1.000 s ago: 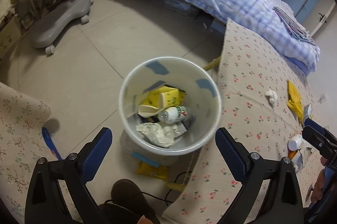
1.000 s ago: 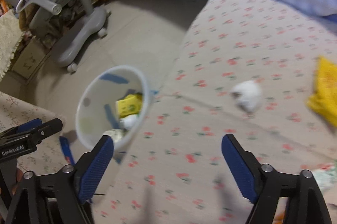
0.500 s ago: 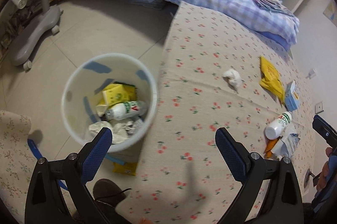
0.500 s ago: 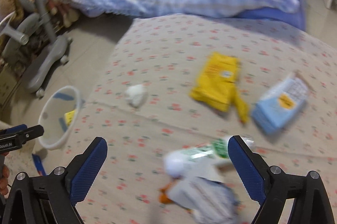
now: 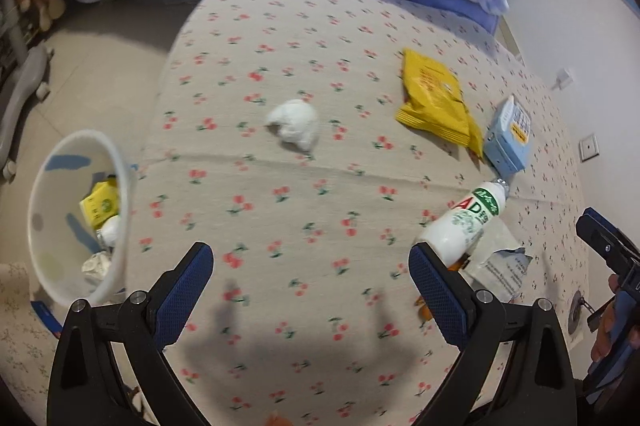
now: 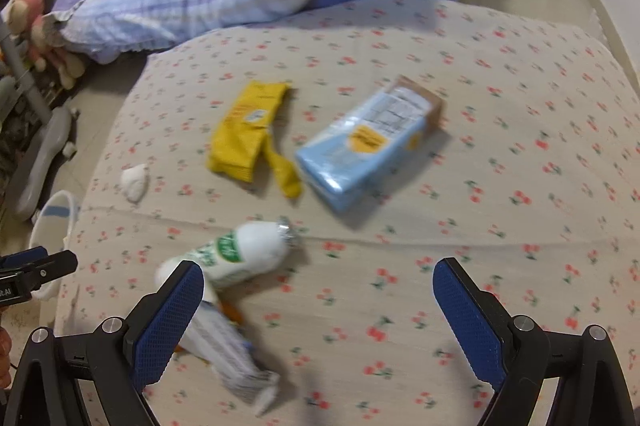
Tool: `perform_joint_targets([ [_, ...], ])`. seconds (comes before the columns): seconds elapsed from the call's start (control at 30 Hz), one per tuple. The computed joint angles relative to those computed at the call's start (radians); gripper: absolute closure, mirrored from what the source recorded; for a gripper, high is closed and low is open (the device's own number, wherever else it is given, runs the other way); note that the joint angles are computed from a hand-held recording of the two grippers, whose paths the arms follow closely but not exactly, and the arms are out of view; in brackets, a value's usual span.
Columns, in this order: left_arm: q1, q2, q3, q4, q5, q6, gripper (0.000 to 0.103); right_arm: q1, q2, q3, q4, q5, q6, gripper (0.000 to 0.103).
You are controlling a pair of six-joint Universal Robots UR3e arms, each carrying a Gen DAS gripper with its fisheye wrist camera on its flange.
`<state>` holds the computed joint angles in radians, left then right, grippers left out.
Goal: Collect trash
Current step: 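Grasp the white D-calcium bottle with the left tool while the right tool grasps the milk carton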
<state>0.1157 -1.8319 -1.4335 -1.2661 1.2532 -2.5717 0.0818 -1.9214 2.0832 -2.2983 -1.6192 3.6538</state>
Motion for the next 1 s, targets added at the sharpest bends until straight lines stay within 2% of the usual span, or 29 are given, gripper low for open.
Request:
perform_joint_targets([
  [0.17,-0.096,-0.035,0.006,0.012,0.036,-0.016,0.004,-0.068,-0.082,0.058,0.044,0.013,-0.059,0.007],
  [0.47,-0.209,-0.053,0.001,0.015,0.056,-0.002,0.005,-0.261,-0.292,0.177,0.172,0.108,-0.157,0.007],
  [0.7,-0.298,-0.086,0.001,0.05,0.064,0.003,0.024,-0.342,-0.388,0.21,0.251,0.147,-0.204,0.007],
  [0.9,-0.323,-0.114,-0.008,0.107,0.054,-0.029,0.051,-0.378,-0.425,0.222,0.295,0.165,-0.224,0.007],
  [1.0,-0.288,-0.113,0.009,0.078,-0.001,-0.037,0.055,-0.379,-0.415,0.218,0.299,0.161,-0.218,0.007],
])
